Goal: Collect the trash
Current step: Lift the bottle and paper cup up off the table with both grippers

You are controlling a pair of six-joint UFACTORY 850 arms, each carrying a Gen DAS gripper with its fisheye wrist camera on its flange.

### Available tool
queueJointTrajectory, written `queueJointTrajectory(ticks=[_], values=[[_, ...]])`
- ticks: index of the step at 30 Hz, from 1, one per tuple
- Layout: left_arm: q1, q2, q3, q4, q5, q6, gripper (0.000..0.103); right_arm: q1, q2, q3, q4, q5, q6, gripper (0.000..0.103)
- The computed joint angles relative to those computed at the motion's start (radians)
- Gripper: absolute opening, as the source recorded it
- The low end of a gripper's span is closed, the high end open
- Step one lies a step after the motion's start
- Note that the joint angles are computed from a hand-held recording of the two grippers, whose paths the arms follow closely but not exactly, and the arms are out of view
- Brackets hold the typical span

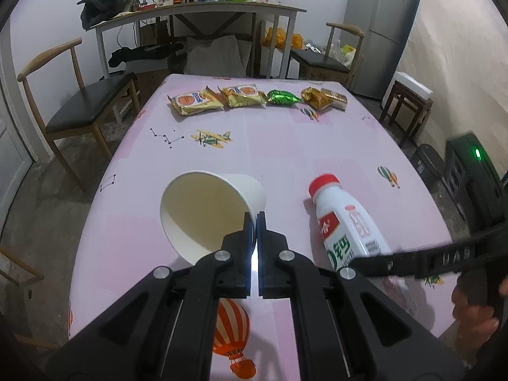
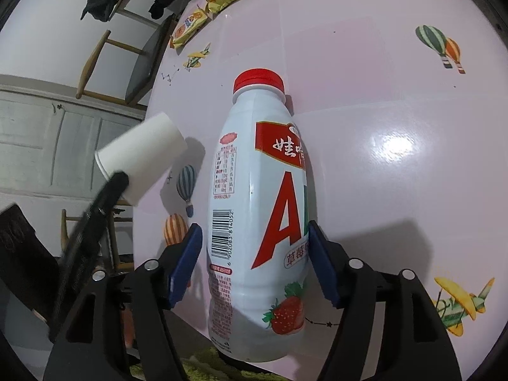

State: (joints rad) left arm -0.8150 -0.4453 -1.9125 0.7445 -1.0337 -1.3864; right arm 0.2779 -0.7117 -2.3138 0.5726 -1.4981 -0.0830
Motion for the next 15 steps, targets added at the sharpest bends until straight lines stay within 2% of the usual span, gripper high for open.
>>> queueJointTrajectory(ticks=[8,11,15], values=[[-0.011,-0.012,-0.008,-0.019,-0.004,0.031,0.001,0.012,-0.102,-0.164,-0.005,-0.065,0.055,0.072],[-0.016,-0.021,-0.019,-0.020,-0.011,0.046,0.001,0.016,-0.110,-0.179,-0.010,-0.068,0.048,0.072],[-0.024,-0.034,-0.035,-0.015,-0.023,0.065,0.001,0.016,-0.103,-0.160,-0.011,-0.060,0.043,0.060]])
